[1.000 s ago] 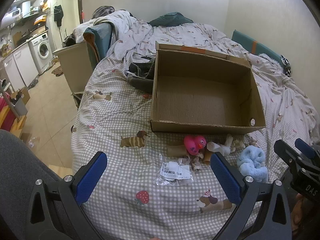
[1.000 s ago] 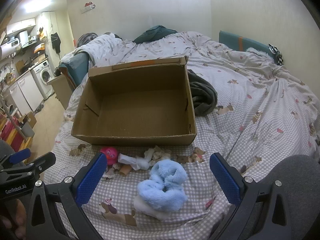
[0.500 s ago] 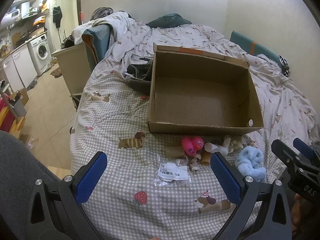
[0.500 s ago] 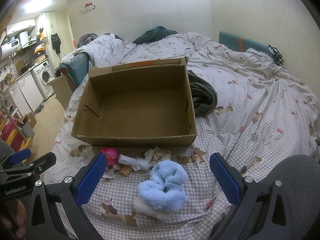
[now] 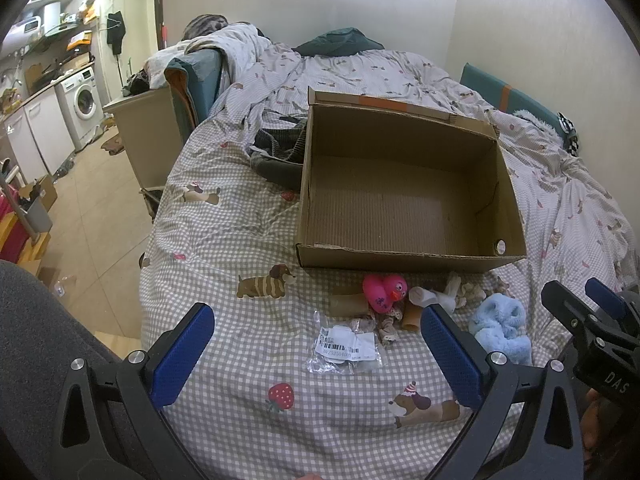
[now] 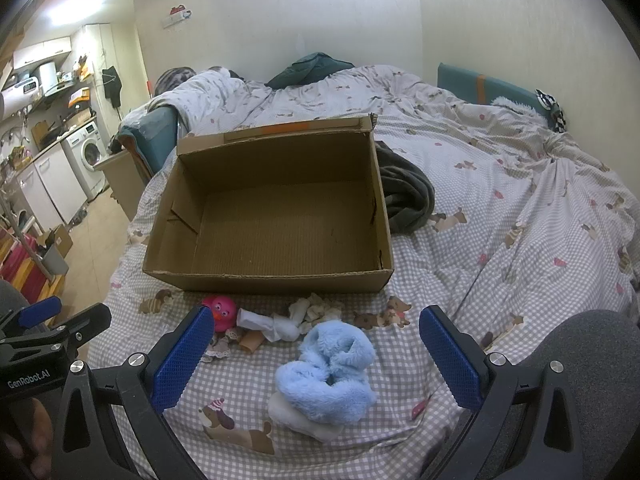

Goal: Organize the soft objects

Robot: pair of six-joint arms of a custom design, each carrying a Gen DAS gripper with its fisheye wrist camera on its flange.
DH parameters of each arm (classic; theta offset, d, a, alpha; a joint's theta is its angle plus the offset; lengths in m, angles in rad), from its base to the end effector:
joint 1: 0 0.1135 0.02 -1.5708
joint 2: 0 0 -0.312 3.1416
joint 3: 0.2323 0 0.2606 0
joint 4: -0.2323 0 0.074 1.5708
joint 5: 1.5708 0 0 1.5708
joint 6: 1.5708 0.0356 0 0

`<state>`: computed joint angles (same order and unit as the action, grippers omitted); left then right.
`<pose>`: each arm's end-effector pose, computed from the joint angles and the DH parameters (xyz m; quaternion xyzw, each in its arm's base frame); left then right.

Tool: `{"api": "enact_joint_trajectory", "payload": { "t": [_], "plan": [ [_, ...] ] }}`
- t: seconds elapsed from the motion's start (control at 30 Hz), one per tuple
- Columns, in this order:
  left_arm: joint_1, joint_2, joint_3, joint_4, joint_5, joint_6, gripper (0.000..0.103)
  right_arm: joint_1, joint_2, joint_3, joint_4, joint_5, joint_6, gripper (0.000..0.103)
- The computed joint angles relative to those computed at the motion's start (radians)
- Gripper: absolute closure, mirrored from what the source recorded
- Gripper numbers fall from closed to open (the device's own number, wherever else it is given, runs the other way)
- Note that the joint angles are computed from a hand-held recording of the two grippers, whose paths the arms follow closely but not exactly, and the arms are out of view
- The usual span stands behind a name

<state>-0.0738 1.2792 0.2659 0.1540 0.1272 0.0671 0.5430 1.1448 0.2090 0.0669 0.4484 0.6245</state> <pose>0.1859 -0.0183 0.1461 0.0879 0.9316 -0.0607 0.3474 0.1435 0.0686 0.1480 0.1137 0.9117 0.0105 0.3947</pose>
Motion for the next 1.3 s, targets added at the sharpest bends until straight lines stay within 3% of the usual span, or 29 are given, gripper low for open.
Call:
{"api": "enact_joint_trajectory", "payload": {
  "t": [1.0,1.2,1.3],
  "plan": [
    [0.003,0.006,-0.009,0.010,-0.004,0.006,0.000,0.007,0.003,0.012,-0.016,-0.001,0.005,0.000],
    [0.043,-0.011,0.063,-0.091,0.002,0.013,0.000,-0.022,-0.038,0.039,-0.060,-0.051,-0.035,0.000],
    [0.084,0.002,0.142,-0.172,0.000,0.000,0.000,-0.047,-0.072,0.074,-0.104,-0.069,-0.118,0.000]
  ]
}}
